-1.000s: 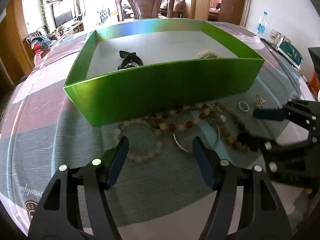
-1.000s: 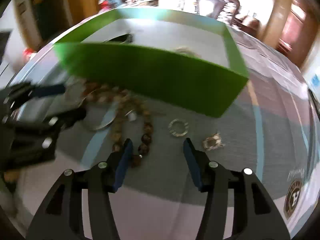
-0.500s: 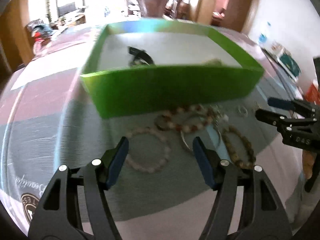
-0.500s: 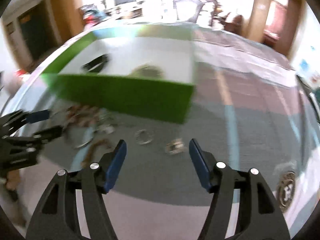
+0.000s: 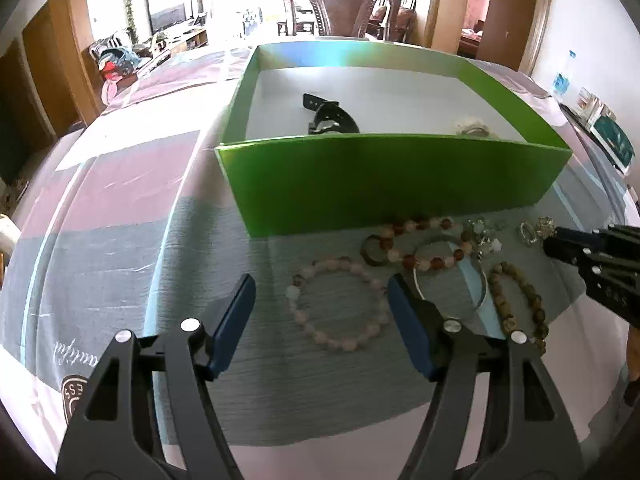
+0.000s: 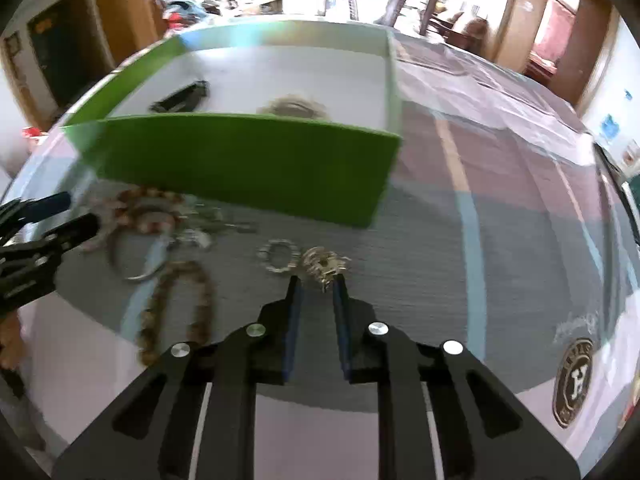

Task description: Organize jewelry

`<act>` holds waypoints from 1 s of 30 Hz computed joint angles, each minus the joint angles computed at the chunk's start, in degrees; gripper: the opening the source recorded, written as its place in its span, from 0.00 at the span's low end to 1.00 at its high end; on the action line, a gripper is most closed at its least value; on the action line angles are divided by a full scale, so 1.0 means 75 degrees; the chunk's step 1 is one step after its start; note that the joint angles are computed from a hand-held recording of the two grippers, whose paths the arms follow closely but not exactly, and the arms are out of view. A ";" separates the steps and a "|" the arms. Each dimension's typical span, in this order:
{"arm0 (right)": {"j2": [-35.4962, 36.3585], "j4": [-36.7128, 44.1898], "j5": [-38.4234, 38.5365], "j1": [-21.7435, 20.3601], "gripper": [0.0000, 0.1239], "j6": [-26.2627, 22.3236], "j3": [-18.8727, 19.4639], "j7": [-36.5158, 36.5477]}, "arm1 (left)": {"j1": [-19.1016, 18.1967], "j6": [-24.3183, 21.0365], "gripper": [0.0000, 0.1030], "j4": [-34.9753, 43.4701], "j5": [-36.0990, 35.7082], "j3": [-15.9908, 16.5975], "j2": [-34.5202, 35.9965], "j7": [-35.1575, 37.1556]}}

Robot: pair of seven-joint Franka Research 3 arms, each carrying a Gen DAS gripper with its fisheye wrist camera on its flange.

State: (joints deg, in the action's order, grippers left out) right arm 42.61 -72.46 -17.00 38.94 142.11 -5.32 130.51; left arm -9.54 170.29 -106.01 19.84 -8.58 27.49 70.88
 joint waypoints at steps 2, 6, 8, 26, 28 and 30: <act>0.0001 0.0008 -0.0033 0.0036 0.17 0.0025 -0.0045 0.0062 | -0.0009 -0.0129 0.66 0.0070 -0.0025 0.0029 0.0037 -0.0050; 0.0086 0.0167 -0.0132 0.0118 0.32 -0.0263 -0.0198 0.0464 | -0.0126 -0.0570 0.66 0.0293 0.0043 0.0172 0.0146 -0.0278; 0.0123 0.0181 -0.0244 0.0151 0.33 -0.0234 -0.0296 0.0756 | -0.0231 -0.0603 0.66 0.0330 0.0193 0.0284 0.0162 -0.0422; 0.0210 0.0277 0.0073 -0.0009 0.25 -0.0077 0.0042 0.0000 | 0.0447 0.0092 0.34 -0.0036 -0.0491 -0.0428 0.0030 0.0263; 0.0206 0.0279 0.0068 0.0024 0.25 -0.0115 -0.0008 0.0052 | 0.0546 0.0069 0.34 -0.0030 -0.0598 -0.0570 0.0049 0.0460; 0.0213 0.0285 0.0052 0.0044 0.26 -0.0128 -0.0031 0.0080 | 0.0601 -0.0034 0.34 0.0019 -0.0686 -0.0690 0.0095 0.0698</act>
